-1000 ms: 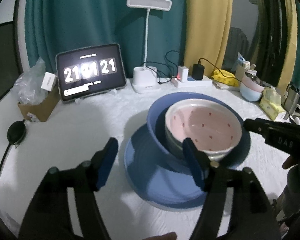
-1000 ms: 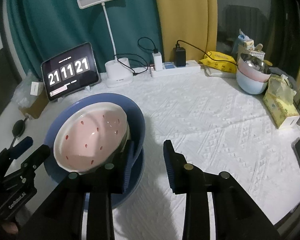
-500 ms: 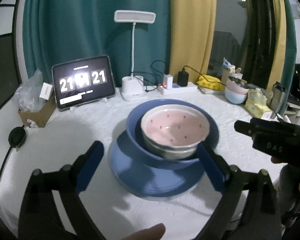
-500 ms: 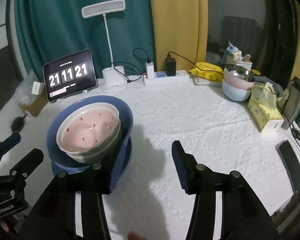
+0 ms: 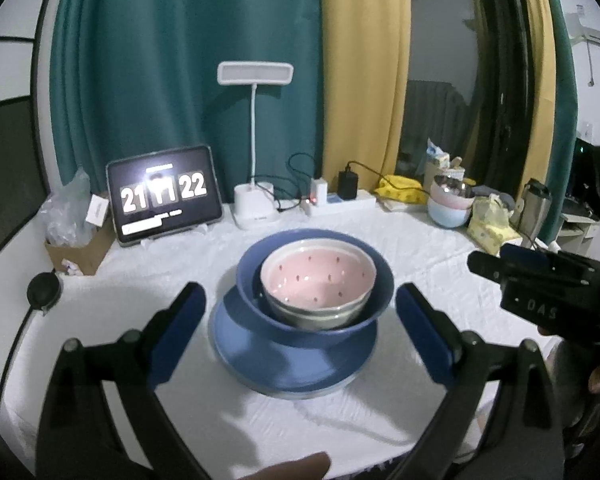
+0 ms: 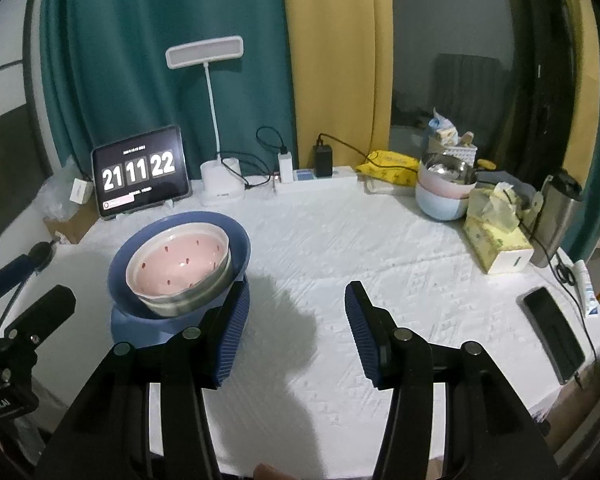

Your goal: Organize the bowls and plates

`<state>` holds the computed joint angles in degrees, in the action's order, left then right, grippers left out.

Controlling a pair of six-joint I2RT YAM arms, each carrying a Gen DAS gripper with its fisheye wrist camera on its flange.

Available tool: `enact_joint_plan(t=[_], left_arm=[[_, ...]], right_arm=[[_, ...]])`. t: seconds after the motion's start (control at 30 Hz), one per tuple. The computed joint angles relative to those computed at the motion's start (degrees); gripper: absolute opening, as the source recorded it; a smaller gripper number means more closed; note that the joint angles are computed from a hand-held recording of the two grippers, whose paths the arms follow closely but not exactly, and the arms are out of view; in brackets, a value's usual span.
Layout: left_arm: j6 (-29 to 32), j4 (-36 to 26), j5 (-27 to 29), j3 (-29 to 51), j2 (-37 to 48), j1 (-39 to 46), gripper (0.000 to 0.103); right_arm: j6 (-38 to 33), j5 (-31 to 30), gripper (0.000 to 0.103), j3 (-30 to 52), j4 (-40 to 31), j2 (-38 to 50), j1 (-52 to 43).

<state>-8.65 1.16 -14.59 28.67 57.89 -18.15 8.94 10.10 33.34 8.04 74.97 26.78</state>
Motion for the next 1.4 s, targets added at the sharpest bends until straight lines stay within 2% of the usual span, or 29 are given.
enact_joint_plan(t=[0.23, 0.33, 0.87, 1.4], left_arm=[[0.1, -2.9, -1.7, 0.4, -4.8, -0.9, 0.097], [0.1, -4.5, -4.2, 1.3, -5.9, -2.2, 0.097], [-0.4, -11.8, -6.2, 6.7, -10.7, -3.5, 0.097], [-0.1, -13.8, -8.8, 10.1, -12.1, -6.2, 0.097]], right_arm=[[-0.7, 2.2, 0.058, -1.8, -1.7, -6.2, 0.8], [-1.1, 3.4, 0.059, -2.1, -2.7, -8.7, 1.4], [-2.2, 5.9, 0.06, -1.6, -6.5, -16.7, 3.7], [-3.4, 6.8, 0.061, -1.2, -8.6, -22.4, 3.8]])
